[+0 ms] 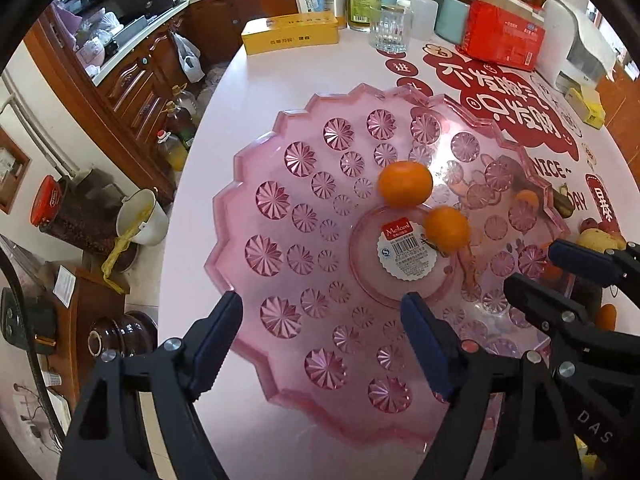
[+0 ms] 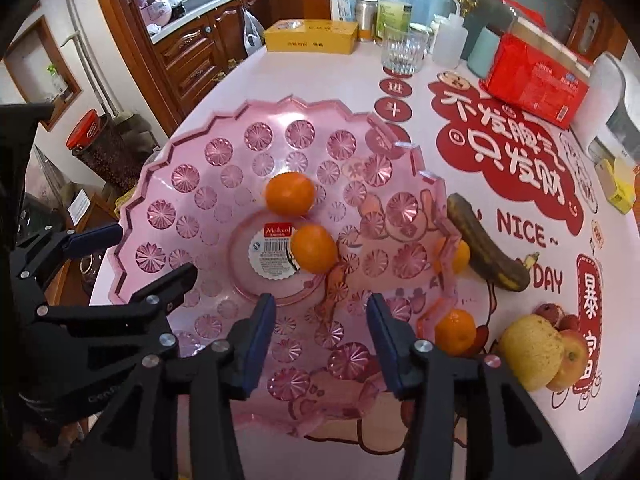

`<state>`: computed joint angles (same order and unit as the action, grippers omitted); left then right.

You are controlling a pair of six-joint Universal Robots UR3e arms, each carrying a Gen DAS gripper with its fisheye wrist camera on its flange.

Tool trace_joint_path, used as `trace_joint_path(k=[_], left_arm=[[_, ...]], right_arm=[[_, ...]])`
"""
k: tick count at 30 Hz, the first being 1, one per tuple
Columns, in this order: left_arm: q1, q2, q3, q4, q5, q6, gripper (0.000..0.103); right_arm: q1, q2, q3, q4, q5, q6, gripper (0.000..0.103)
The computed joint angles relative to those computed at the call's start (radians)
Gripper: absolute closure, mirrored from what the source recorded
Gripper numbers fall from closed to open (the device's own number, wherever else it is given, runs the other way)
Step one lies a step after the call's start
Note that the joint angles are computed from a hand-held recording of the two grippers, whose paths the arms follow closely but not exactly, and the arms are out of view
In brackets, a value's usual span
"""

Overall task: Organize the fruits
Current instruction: 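Withdraw both tools from the bowl back toward the remaining fruit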

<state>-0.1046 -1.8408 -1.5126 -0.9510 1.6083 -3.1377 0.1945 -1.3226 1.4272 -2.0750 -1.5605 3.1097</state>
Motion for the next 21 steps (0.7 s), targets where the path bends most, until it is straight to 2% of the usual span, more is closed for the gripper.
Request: trace_joint_path(k=[10,16,21], left_arm=[[0.008,0.117,-0.097,0.05,-0.011,-0.014,0.023],[0.031,0.179,-0.123,0.02,-0.068,-0.024,0.023],[0.022,0.248,-0.17,0.057,-0.068,-0.022,0.023]], right_arm=[[-0.001,-0.052,0.025,-0.012,0.002,-0.002,0.055],[-0.003,-0.113,0.067,-0.033,0.003,0.005,0.055],[-0.009,-0.172,0.114,-0.061,0.009,0.019,0.055]])
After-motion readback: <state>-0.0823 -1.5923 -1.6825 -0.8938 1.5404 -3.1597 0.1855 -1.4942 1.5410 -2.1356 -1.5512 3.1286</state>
